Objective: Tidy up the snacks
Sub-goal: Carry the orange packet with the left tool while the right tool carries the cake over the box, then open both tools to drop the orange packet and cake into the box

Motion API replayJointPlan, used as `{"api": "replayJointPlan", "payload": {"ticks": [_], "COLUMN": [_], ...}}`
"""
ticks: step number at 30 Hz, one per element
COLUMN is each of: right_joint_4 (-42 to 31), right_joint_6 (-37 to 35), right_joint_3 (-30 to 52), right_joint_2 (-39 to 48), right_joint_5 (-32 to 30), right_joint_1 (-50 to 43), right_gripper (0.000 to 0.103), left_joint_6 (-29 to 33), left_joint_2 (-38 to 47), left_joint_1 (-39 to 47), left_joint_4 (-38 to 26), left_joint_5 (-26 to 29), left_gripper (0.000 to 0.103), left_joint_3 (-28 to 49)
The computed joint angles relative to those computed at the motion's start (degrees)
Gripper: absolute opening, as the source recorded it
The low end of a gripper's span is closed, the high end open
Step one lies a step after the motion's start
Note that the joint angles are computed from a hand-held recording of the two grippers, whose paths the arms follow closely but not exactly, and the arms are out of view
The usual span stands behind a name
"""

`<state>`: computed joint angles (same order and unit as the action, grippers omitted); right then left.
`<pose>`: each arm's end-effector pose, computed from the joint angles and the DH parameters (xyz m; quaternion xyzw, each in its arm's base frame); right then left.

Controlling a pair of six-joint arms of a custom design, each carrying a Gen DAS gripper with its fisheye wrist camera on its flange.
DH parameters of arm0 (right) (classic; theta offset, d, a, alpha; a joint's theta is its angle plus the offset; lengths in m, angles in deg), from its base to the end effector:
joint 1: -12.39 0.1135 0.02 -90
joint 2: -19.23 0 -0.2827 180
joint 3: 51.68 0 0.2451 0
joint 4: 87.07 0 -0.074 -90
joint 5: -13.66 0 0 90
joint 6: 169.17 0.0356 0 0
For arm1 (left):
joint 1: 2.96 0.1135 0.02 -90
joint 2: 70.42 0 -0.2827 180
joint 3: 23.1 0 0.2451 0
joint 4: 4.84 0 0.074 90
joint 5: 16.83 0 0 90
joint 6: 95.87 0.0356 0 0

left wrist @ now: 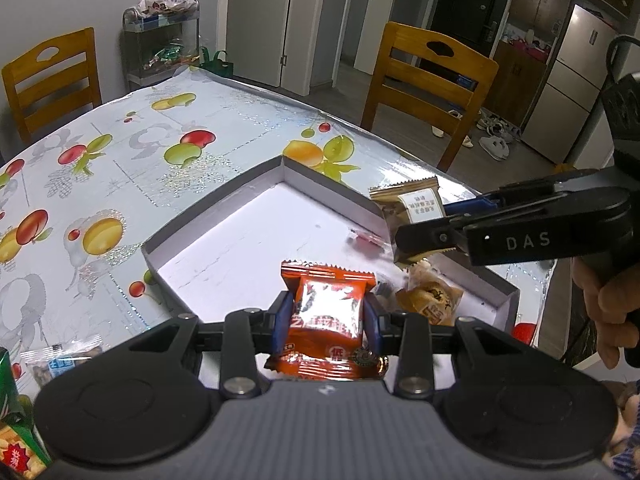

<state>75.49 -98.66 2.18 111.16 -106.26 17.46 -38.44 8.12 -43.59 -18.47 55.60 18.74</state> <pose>0.2792 0.0426 0.1585 -0.2710 0.8853 0.2086 0.3151 0.1810 -0.1411 0.1610 0.0136 0.9310 -0.0846 0.3549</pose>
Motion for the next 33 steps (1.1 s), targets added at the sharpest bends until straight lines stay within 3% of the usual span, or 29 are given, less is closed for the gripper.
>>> {"api": "replayJointPlan", "payload": {"ticks": [16, 21, 25, 33], "right_joint_4": [-4.3, -5.3, -5.2, -4.4], "right_joint_6": [-5.3, -6.2, -6.1, -5.5], "right_joint_3": [3.3, 3.9, 4.0, 3.6], "right_joint_2": [5.0, 5.7, 5.8, 5.1], "right_joint_5": [3.0, 3.1, 3.2, 3.1], "right_joint_1": [0.3, 0.8, 1.0, 1.1], "right_gripper": [0.041, 0.042, 0.044, 0.053], "left_joint_6": [-1.1, -1.0, -1.2, -0.4], "left_joint_2": [10.4, 11.6, 11.5, 10.9], "left_joint_1": [0.7, 0.4, 0.9, 0.5], "left_joint_4": [3.1, 3.0, 4.0, 3.8], "left_joint_5": [4.1, 4.9, 5.8, 4.9], "left_gripper": [0.035, 0.037, 0.046, 0.046], "left_joint_3": [3.0, 3.5, 3.0, 2.9]}}
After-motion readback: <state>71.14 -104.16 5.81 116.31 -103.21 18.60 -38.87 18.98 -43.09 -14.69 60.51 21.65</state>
